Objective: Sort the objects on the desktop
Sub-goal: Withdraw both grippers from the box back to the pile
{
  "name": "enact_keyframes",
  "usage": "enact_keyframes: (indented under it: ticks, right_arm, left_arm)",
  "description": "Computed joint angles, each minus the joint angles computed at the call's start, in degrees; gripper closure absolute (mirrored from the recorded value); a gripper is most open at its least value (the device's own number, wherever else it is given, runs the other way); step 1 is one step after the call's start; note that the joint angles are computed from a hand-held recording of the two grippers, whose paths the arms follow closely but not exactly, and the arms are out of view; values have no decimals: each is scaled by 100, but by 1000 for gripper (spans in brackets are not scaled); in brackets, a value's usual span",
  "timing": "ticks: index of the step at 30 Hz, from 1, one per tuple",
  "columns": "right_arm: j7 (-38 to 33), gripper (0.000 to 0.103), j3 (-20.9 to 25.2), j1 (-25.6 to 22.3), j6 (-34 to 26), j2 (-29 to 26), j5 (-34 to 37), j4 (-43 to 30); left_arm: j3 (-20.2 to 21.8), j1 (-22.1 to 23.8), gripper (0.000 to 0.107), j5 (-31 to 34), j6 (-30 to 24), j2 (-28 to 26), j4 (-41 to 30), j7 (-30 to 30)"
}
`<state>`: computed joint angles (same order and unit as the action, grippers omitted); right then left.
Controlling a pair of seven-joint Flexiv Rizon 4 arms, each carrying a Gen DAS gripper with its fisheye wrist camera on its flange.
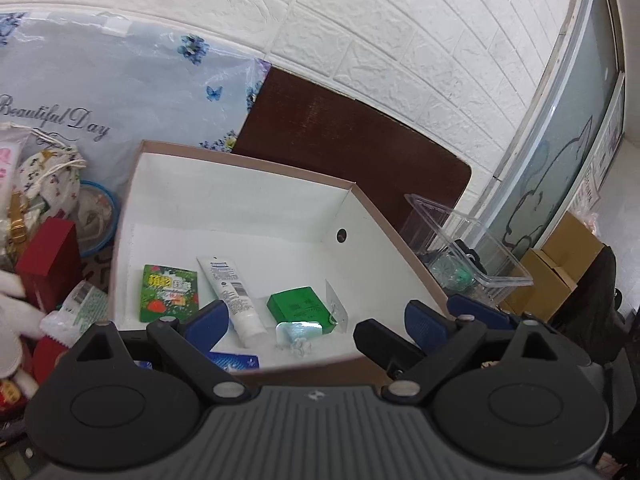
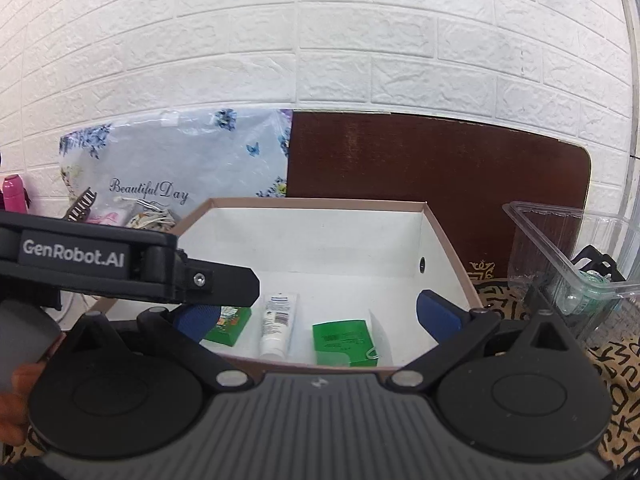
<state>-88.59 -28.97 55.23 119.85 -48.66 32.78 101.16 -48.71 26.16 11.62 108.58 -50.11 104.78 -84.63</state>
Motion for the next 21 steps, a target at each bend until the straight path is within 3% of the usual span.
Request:
enact_keyframes:
  ticks: [9, 17, 21]
  right_arm:
    - [-333, 2, 742, -61, 514, 183, -13, 232]
    - [-557, 2, 1717, -334, 648, 238, -291, 297]
    - [-542, 2, 1962, -357, 604, 169, -490, 291]
  left_arm:
    - [292, 415, 9, 536, 984, 374, 996, -906]
    - [1100, 505, 9, 939, 1571, 878, 1739, -1604]
    - [1616, 423, 9, 1038, 1782, 1111, 2001, -1886]
